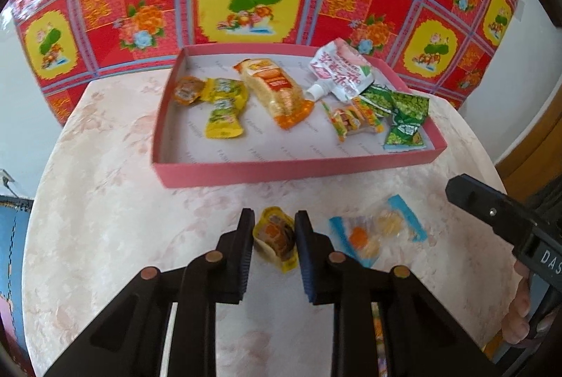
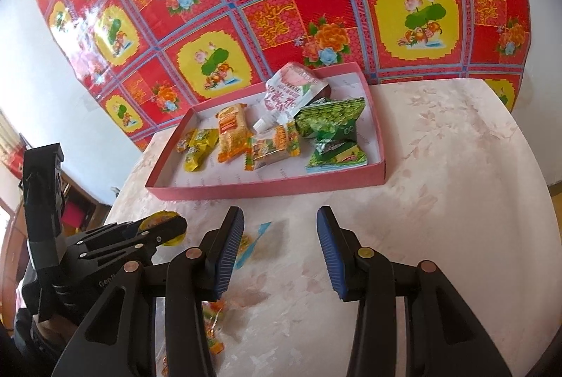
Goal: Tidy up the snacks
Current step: 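Grasp the small round yellow candy packet with the left tool, then grasp the striped candy-stick packet with the right tool while the left tool holds the round packet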
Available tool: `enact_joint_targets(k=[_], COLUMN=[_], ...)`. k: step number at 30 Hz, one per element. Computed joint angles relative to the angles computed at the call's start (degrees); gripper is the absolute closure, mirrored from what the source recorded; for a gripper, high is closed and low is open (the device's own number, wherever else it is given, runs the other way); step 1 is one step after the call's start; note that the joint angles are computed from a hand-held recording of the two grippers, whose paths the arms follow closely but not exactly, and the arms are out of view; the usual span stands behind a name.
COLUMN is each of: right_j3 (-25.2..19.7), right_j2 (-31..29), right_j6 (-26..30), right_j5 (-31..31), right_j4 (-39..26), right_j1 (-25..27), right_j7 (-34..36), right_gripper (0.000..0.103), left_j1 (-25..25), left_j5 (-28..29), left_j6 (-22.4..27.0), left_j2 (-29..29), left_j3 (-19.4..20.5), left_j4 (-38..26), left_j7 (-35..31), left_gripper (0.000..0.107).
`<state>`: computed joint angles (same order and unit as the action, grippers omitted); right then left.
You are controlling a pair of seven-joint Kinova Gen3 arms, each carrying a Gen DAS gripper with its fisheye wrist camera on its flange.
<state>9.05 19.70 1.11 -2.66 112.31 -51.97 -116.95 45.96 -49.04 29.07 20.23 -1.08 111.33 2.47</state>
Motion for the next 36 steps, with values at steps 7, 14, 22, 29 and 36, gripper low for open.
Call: enact_joint_targets(k=[7, 14, 22, 29, 36], right_j3=[2.54, 3.52, 4.89, 0.58, -2.46], right_j2=[-0.19, -0.13, 0.5, 2.17, 3.79], right_j6=[0.62, 2.42, 7.0, 11.59, 15.18], right_j5=[0.24, 1.59, 6.67, 11.51, 16.6], right_j4=[0.94, 1.23, -0.4, -3.21, -5.57], right_j1=[-4.34, -7.16, -10.8, -9.2, -8.04], right_j7=[-0.99, -3.48, -9.6, -13.27, -17.64], right_gripper=[0.058, 0.058, 0.058, 0.058, 0.058], left_j1=[1.45, 1.02, 0.33, -1.15, -2.61], left_j5=[-3.19, -6.14, -9.03, -11.11, -12.81], left_j6=[0.82, 1.98, 3.08, 3.36, 2.56], left_j2=[-2.16, -3.6, -5.19, -6.68, -7.24], left_j3=[0.08, 2.51, 4.85, 6.71, 8.0], left_j4=[3.44, 5.97, 9.03, 11.46, 12.81], left_j7=[5.88, 11.26, 17.12, 21.29, 23.44], left_gripper=[0.083, 0.083, 0.083, 0.083, 0.083])
